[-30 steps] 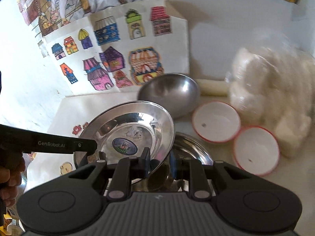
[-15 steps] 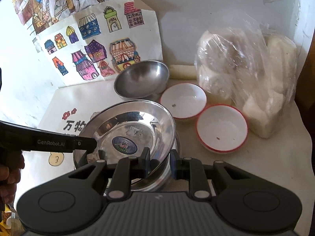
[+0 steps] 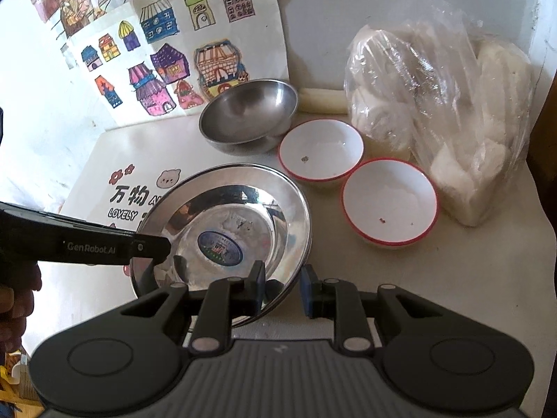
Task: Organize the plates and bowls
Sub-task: 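Lift the blue-logo plate with both grippers and carry it over the plate stack, then lower the blue-logo plate onto the stack and open both grippers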
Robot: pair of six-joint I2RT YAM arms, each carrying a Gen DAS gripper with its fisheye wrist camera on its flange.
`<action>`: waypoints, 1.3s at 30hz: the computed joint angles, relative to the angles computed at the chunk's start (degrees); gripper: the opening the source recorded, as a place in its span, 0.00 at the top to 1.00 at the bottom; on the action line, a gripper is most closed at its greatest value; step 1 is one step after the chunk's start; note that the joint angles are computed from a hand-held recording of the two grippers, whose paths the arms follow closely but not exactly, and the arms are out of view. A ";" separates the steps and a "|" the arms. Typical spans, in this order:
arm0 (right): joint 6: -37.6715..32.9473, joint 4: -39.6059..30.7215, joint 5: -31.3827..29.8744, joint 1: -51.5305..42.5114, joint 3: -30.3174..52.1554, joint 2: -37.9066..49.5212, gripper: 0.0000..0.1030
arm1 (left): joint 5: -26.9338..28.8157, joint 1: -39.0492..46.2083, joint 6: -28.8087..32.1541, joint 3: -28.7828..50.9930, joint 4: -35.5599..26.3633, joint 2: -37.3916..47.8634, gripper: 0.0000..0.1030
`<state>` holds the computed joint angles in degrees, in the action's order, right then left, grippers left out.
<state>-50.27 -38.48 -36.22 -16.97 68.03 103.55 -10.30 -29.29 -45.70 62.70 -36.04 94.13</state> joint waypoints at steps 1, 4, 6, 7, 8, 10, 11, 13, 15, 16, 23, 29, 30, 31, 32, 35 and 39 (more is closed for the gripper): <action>-0.10 -0.04 0.08 0.10 -0.01 0.06 0.77 | -0.06 -0.01 -0.14 0.05 -0.15 0.04 0.74; -0.17 -0.11 0.35 0.37 0.02 0.25 0.76 | -0.21 -0.08 -0.44 0.20 -0.51 0.22 0.74; -0.11 0.00 0.59 0.55 0.02 0.34 0.77 | -0.25 -0.12 -0.57 0.42 -0.72 0.45 0.74; -0.05 0.12 0.73 0.64 -0.02 0.38 0.77 | -0.25 -0.13 -0.59 0.53 -0.81 0.57 0.74; 0.00 0.17 0.85 0.72 0.05 0.48 0.76 | -0.23 -0.11 -0.54 0.59 -0.85 0.62 0.74; 0.19 0.38 1.05 0.89 0.08 0.59 0.77 | -0.11 -0.03 -0.41 0.68 -0.92 0.69 0.74; 0.25 0.43 1.11 0.95 0.11 0.62 0.77 | -0.04 0.01 -0.34 0.75 -0.95 0.76 0.74; 0.41 0.58 1.28 1.08 0.06 0.66 0.77 | 0.02 0.04 -0.23 0.85 -0.92 0.89 0.74; 0.45 0.58 1.40 1.16 0.08 0.71 0.77 | 0.18 0.16 -0.12 0.82 -0.87 0.91 0.74; 0.44 0.58 1.47 1.20 0.07 0.72 0.77 | 0.21 0.20 -0.02 0.81 -0.88 0.95 0.74; 0.72 0.86 2.05 1.81 0.17 0.98 0.77 | 0.09 0.40 0.21 1.24 -1.22 1.51 0.73; 1.17 1.41 2.45 2.38 -0.01 1.10 0.77 | 0.16 0.78 0.32 1.14 -1.21 1.69 0.73; 1.25 1.52 2.53 2.49 -0.05 1.15 0.77 | 0.09 0.82 0.37 1.09 -1.14 1.70 0.73; 1.33 1.62 2.62 2.62 -0.05 1.22 0.77 | 0.01 0.82 0.49 1.10 -1.17 1.74 0.73; 1.43 1.68 2.68 2.73 0.00 1.31 0.76 | -0.11 0.78 0.48 1.17 -1.22 1.83 0.73; 1.59 1.80 2.88 2.99 0.09 1.49 0.77 | -0.30 0.84 0.72 1.33 -1.29 2.06 0.73; 1.77 1.91 3.16 3.32 0.08 1.51 0.76 | -0.60 0.77 1.05 1.86 -1.81 2.60 0.73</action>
<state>-48.49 -36.57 -33.06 -13.65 68.11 105.05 -10.90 -28.52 -44.65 64.56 -37.85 96.73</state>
